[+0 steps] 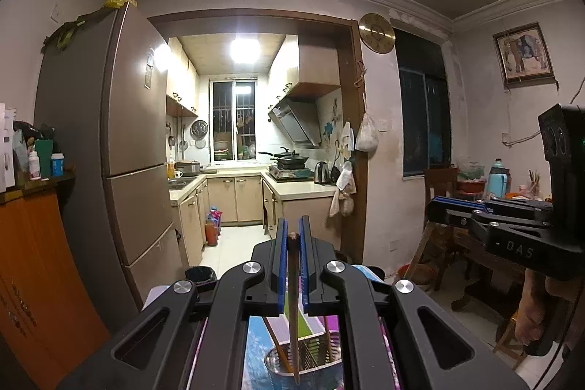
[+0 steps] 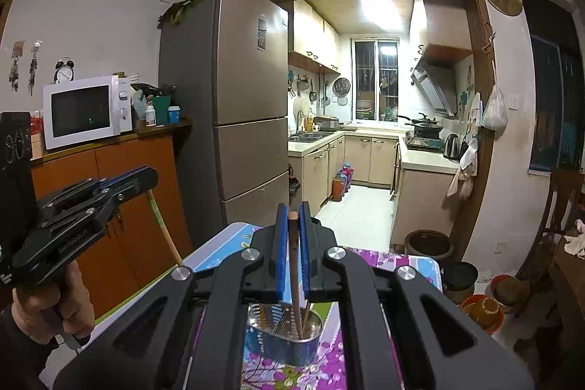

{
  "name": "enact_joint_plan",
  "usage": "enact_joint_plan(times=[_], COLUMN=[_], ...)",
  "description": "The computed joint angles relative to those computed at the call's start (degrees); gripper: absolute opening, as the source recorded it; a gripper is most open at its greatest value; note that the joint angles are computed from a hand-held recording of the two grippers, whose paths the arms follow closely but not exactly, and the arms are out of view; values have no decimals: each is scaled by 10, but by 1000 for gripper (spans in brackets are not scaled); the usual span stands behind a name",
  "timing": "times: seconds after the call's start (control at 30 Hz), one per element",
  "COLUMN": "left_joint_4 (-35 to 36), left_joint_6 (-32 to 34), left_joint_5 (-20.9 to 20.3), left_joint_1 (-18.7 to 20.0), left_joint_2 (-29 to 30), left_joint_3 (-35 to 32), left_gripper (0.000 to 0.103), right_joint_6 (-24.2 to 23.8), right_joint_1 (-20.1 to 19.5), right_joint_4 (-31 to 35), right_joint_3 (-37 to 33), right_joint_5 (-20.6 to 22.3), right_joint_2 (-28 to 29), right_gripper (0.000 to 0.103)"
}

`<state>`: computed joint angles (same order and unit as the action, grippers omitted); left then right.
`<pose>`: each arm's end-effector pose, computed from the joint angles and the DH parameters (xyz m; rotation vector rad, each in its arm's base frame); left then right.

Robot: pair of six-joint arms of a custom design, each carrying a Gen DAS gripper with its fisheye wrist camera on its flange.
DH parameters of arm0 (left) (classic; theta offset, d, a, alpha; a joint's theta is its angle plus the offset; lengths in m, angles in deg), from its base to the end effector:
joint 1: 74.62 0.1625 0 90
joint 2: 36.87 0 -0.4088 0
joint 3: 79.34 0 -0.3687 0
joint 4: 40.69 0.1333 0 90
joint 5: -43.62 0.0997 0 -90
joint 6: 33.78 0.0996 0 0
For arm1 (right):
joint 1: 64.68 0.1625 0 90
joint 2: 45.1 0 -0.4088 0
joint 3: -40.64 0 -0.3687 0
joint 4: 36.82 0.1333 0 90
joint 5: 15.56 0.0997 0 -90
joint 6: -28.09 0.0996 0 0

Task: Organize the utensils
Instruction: 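Raise both held chopsticks upright and lower them into the utensil holder, then open the left tool while the right tool opens, releasing chopsticks into the holder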

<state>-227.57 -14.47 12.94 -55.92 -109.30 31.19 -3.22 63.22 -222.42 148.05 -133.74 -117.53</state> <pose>-0.4116 -0.3705 0.3836 1.0267 1.9705 -1.5992 0.4065 -0.3817 0.3847 1.0570 -2.1427 1.4137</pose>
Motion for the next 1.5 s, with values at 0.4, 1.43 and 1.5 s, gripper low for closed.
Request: enact_joint_plan(times=[0.4,1.43,1.5], left_joint_4=[-17,39,38], left_joint_6=[27,-5,-6], left_joint_5=[-43,-66,-65], left_joint_1=[59,159,162], left_joint_2=[51,122,126], left_joint_3=[-49,-112,-116], left_gripper=[7,7,8], right_joint_6=[4,39,38], right_joint_1=[-36,-105,-106], right_joint_4=[22,93,91], right_joint_3=[-28,-68,-71], right_joint_5=[20,45,43], right_joint_2=[31,87,92], right_gripper=[5,5,5])
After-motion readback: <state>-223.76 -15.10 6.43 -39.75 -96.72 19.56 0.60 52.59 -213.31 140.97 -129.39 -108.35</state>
